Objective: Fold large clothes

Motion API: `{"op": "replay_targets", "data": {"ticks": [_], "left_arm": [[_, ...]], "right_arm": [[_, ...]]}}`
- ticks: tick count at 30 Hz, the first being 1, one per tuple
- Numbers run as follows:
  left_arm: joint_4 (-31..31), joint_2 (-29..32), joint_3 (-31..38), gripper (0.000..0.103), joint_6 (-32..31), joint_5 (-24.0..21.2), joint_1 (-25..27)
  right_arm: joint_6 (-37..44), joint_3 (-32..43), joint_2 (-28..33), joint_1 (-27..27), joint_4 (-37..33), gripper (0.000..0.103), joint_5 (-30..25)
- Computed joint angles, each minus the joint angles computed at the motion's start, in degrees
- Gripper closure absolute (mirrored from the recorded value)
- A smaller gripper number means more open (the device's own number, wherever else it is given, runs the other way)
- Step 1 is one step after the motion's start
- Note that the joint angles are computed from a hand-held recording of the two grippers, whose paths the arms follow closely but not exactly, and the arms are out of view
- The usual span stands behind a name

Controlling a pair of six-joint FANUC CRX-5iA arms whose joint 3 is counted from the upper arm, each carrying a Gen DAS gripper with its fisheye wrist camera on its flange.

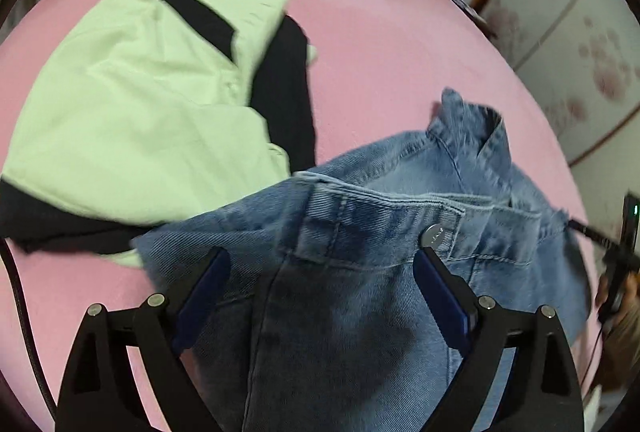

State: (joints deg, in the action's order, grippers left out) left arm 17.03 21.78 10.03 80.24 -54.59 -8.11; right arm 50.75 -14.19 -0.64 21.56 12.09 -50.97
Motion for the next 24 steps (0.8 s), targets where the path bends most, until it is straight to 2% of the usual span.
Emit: {"op": "replay_targets", "data": {"ticks": [4, 5, 6, 8, 9, 11, 12, 15, 18, 20, 24], "left_arm": [[-1.83, 1.56, 2.02, 0.012, 0.02, 0.22, -1.03], [-1.02, 1.55, 1.71, 0.021, -0.66, 0.78, -0.95], [0.02, 1.71, 1.66, 0.034, -1.7, 1.24, -0.87], [-0.69, 2.54, 2.98, 0.039, -1.34, 0.81, -1.08], [-1.76, 3.07, 3.93, 0.048, -0.69, 0.53, -1.42], [-4.63, 3.85, 5.74, 0.058, 0.7, -0.28, -2.28], [-7.48, 3.94, 6.75, 0.067, 1.75, -0.77, -3.04], [-13.53, 2.29, 7.14, 0.082, 5.88, -0.42, -4.97], [-21.07, -1.82, 6.44, 0.084, 12.96, 1.09, -7.71], [-23.47, -3.26, 6.99, 0.084, 15.96, 0.94, -8.69], [-28.76, -3.22, 10.44, 0.084, 22.76, -0.5, -9.9]], "right_arm": [[3.98, 2.29, 2.44, -1.9, -4.28, 0.058, -0.3], [4.5, 2.82, 2.92, -2.11, -5.09, 0.057, -0.55], [4.56, 3.03, 3.28, -2.12, -5.17, 0.056, -0.64], [5.07, 3.26, 3.86, -2.15, -5.41, 0.056, -0.48], [5.51, 3.74, 4.33, -2.26, -5.75, 0.058, -0.95], [6.29, 3.6, 4.36, -2.16, -5.63, 0.068, -0.66], [6.62, 3.42, 4.22, -1.94, -5.36, 0.071, -0.65], [4.06, 0.54, 2.05, 0.84, 0.57, 0.077, 0.55], [-1.91, -3.51, -2.29, 3.9, 6.85, 0.078, 2.63], [-6.85, -5.8, -5.19, 5.67, 11.77, 0.078, 3.48], [-14.24, -6.91, -7.44, 5.51, 18.21, 0.079, 5.65]]}}
